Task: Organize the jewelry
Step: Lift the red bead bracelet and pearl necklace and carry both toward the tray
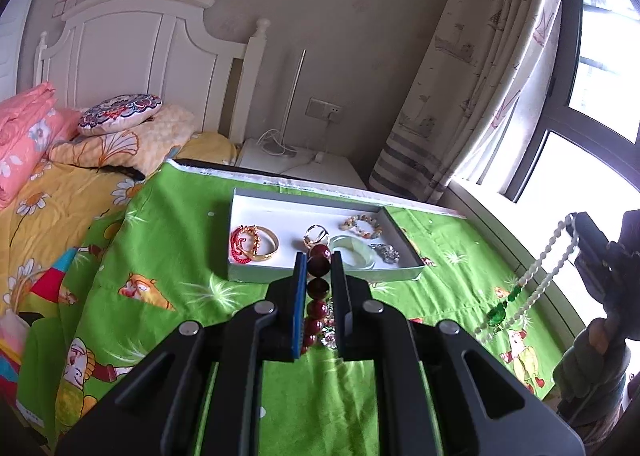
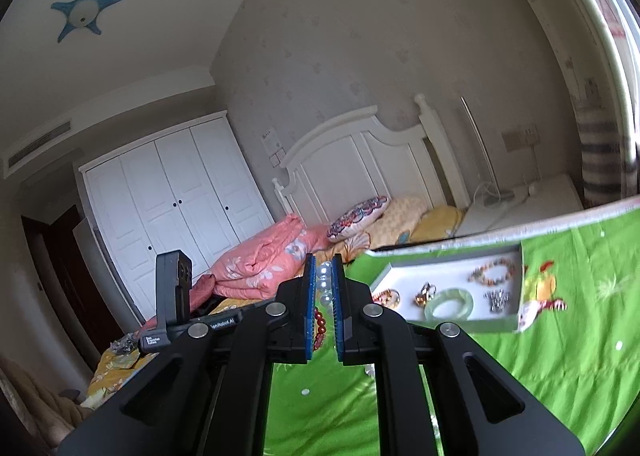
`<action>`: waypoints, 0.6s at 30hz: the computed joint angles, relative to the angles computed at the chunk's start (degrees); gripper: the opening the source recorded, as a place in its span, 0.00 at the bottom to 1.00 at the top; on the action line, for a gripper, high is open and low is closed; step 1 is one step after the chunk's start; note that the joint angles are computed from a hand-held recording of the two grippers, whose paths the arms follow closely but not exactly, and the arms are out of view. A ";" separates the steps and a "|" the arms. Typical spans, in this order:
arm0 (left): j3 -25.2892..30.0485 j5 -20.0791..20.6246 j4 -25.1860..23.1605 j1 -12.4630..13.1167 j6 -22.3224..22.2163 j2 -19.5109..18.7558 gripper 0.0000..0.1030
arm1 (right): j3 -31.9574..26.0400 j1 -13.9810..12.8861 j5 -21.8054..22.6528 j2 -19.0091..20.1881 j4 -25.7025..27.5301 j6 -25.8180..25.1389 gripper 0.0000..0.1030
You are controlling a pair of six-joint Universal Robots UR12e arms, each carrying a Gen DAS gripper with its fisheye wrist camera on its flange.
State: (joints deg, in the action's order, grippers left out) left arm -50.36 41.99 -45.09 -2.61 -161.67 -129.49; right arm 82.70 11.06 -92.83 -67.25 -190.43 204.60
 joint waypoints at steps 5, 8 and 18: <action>1.14 -0.61 -0.09 0.16 -0.10 -0.26 0.11 | -3.12 0.08 0.04 0.47 2.72 -4.37 0.09; 1.90 -0.68 -0.42 0.16 -0.34 -0.61 0.11 | -5.47 -0.25 0.14 1.31 4.67 -5.73 0.09; 5.06 0.12 -3.83 -0.33 0.71 -2.51 0.05 | -16.47 -1.36 -0.49 6.45 15.59 -8.42 0.09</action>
State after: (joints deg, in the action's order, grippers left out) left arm -45.30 42.10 -48.92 -2.93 -160.96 -132.01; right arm 66.23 9.71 -93.33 -60.80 -174.84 196.18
